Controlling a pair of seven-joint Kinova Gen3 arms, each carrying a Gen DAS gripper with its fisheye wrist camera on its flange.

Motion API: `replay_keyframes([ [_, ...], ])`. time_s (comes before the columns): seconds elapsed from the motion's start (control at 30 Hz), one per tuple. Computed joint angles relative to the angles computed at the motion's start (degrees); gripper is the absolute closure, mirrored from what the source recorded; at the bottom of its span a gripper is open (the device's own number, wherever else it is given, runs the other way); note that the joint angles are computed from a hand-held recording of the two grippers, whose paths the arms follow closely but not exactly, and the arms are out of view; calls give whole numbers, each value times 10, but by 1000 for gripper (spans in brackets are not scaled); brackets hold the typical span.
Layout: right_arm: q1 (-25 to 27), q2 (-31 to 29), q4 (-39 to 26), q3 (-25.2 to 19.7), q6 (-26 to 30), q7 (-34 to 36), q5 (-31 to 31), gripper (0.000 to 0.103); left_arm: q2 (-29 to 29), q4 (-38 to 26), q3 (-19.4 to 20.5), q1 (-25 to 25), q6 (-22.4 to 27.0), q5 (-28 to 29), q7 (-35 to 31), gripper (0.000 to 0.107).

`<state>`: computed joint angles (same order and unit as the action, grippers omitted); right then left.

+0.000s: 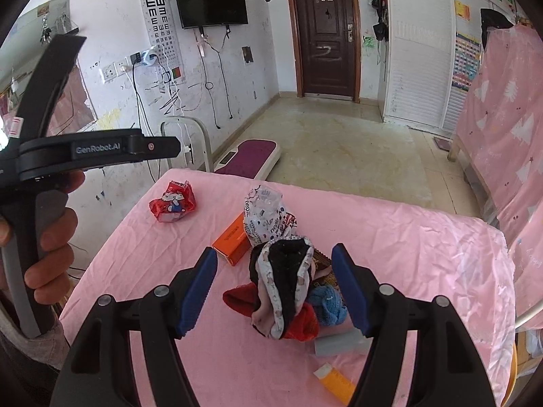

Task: Collect trash
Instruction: 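Grasp the red snack wrapper with the left gripper while the right grasps the black-and-white cloth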

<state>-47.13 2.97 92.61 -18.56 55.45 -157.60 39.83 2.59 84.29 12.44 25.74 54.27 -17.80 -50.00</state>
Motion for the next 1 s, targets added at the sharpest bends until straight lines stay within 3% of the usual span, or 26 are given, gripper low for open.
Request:
replay_keyframes([
  [0.33, 23, -2, 9, 11, -32, 20, -31, 45, 52, -25, -24, -8, 38, 19, -20, 35],
  [0.4, 27, -2, 11, 12, -37, 24, -39, 51, 62, -30, -29, -6, 48, 17, -16, 35],
  [0.47, 32, 0, 10, 14, -39, 33, -48, 66, 73, -34, -34, -3, 59, 16, -13, 35],
  [0.53, 35, 0, 11, 15, -42, 38, -55, 74, 85, -40, -37, -7, 67, 28, -21, 35],
  [0.63, 34, -2, 14, 16, -44, 29, -49, 77, 99, -50, -40, -9, 81, 46, -34, 35],
  [0.7, 32, -2, 17, 15, -43, 14, -38, 78, 105, -54, -42, -8, 86, 53, -41, 50],
  [0.77, 34, -9, 22, 15, -47, 5, -35, 78, 107, -52, -44, -8, 86, 58, -45, 54],
  [0.87, 38, -18, 28, 10, -50, -6, -27, 78, 104, -49, -45, -2, 84, 56, -45, 69],
  [1.0, 45, -29, 30, 2, -48, -8, -23, 78, 96, -45, -44, 6, 79, 49, -43, 72],
])
